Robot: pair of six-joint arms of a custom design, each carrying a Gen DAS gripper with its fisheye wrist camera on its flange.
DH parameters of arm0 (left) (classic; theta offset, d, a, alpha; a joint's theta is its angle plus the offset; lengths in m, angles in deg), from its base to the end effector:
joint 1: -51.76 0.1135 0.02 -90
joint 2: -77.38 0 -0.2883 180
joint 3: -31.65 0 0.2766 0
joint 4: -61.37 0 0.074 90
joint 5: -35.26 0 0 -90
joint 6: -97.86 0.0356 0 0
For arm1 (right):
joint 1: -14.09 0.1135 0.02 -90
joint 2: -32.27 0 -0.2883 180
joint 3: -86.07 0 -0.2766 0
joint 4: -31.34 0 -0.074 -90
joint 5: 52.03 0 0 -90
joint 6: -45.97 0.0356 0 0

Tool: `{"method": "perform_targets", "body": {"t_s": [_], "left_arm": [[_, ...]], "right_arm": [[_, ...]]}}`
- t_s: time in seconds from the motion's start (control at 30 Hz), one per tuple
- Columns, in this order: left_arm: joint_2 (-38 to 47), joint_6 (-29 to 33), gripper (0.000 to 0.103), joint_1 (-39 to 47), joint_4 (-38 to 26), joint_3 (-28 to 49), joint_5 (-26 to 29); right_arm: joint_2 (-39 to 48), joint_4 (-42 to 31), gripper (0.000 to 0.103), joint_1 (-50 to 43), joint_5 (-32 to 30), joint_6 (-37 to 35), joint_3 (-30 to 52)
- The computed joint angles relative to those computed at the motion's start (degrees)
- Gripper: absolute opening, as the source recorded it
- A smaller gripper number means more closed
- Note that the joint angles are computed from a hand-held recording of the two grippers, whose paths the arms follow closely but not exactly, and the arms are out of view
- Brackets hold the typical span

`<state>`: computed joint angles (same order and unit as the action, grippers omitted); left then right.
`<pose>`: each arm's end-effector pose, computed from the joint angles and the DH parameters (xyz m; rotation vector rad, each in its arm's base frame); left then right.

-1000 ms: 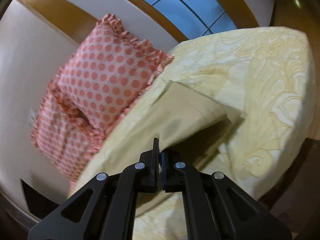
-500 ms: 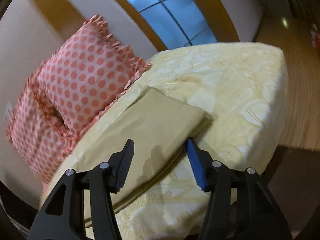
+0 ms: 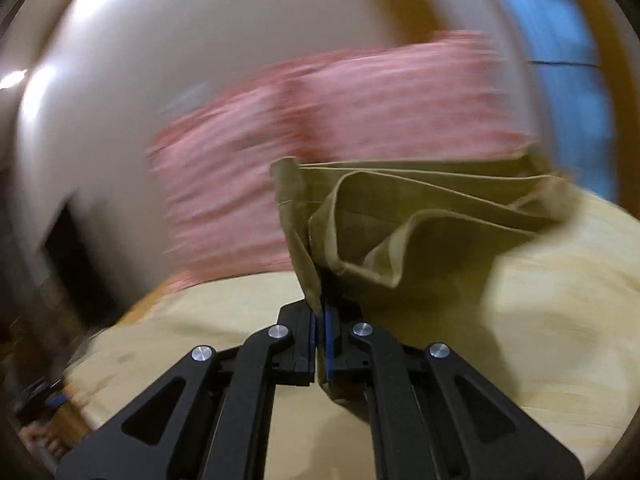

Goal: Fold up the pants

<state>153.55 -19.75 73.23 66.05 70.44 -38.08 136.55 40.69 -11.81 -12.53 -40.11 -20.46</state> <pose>0.2474 0.0863 0.1671 -0.7299 2.0091 -0.3739 0.3886 -0.1581 0.2159 -0.0935 1.8426 0.5851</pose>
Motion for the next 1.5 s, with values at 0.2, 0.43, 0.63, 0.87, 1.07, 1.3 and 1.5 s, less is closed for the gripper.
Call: {"method": "perform_targets", "body": {"t_s": [0.2,0.43,0.63,0.87,1.07,1.3,1.5], "left_arm": [[3.20,0.38,0.062,1.93,0.21,1.26,3.61],[4.76,0.85,0.063,5.34,2.32,1.54,6.48],[7.54,1.25,0.063,5.34,0.83,4.98,5.93],[14.28,0.51,0.064,5.31,-6.40,13.96,5.82],[17.56,-3.54,0.058,5.94,-11.11,19.29,6.83],[17.69,2.15,0.007,1.53,-14.71,23.23,-2.23],[7.58,12.19,0.006,-14.69,-14.92,26.54,-12.37]], "right_arm": [[1.16,-35.21,0.011,22.74,11.48,-29.75,6.45],[-6.23,-26.01,0.081,19.15,2.34,-29.58,-4.44],[5.63,-37.70,0.080,22.05,17.56,-25.00,9.39],[5.87,-35.74,0.081,19.03,11.60,-21.10,8.43],[6.12,-36.53,0.084,16.66,6.15,-19.50,8.68],[5.09,-35.31,0.085,12.39,0.91,-19.86,7.65],[4.23,-29.55,0.087,4.12,-3.58,-15.33,6.41]]}}
